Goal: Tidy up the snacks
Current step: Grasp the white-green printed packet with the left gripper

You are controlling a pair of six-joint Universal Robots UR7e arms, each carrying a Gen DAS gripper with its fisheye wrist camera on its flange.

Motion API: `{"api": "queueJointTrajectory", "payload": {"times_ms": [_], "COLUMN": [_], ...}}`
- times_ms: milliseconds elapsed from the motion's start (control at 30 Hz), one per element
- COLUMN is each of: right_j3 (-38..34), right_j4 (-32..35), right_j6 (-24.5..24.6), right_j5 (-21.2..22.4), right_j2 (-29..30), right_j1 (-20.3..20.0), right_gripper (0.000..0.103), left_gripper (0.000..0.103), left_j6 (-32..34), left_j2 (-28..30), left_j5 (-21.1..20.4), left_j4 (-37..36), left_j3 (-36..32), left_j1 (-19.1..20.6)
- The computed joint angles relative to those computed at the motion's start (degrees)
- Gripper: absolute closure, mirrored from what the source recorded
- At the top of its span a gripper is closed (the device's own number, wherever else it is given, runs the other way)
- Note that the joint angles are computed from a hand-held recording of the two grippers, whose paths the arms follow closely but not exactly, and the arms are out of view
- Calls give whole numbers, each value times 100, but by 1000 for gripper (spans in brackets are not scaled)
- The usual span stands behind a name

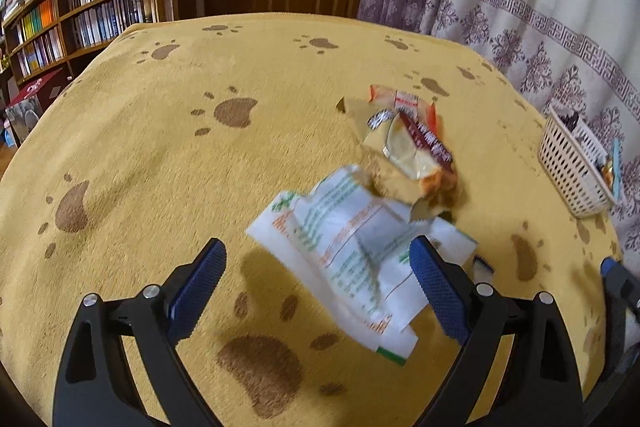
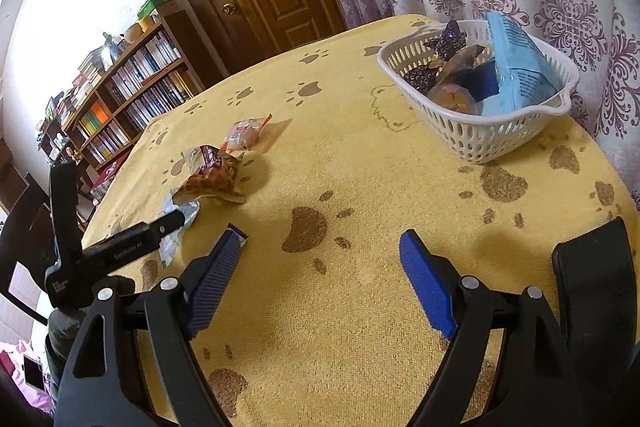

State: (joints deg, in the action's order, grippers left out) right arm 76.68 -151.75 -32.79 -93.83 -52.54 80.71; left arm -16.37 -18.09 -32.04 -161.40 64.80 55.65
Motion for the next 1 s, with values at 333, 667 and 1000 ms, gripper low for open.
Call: {"api": "queueJointTrajectory", "payload": {"times_ms": [333,667,1000], "right_j3": [-14,-73,-21], "right_j4": [72,162,173], "right_j6": [4,-11,-33], "right_j5": [66,131,155], "right_j2": [0,31,-14], "right_j1": [-8,-11,-27], "right_gripper": [20,20,20], "left_gripper": [11,11,11], "left_j6": [-339,-450,-518], "left_j2": [-453,-668,-324], "left_j5": [244,365,33], "left_j4": [39,-48,-205], "left_j3": [763,1098,416], "left_j1": [19,-81,-138]}}
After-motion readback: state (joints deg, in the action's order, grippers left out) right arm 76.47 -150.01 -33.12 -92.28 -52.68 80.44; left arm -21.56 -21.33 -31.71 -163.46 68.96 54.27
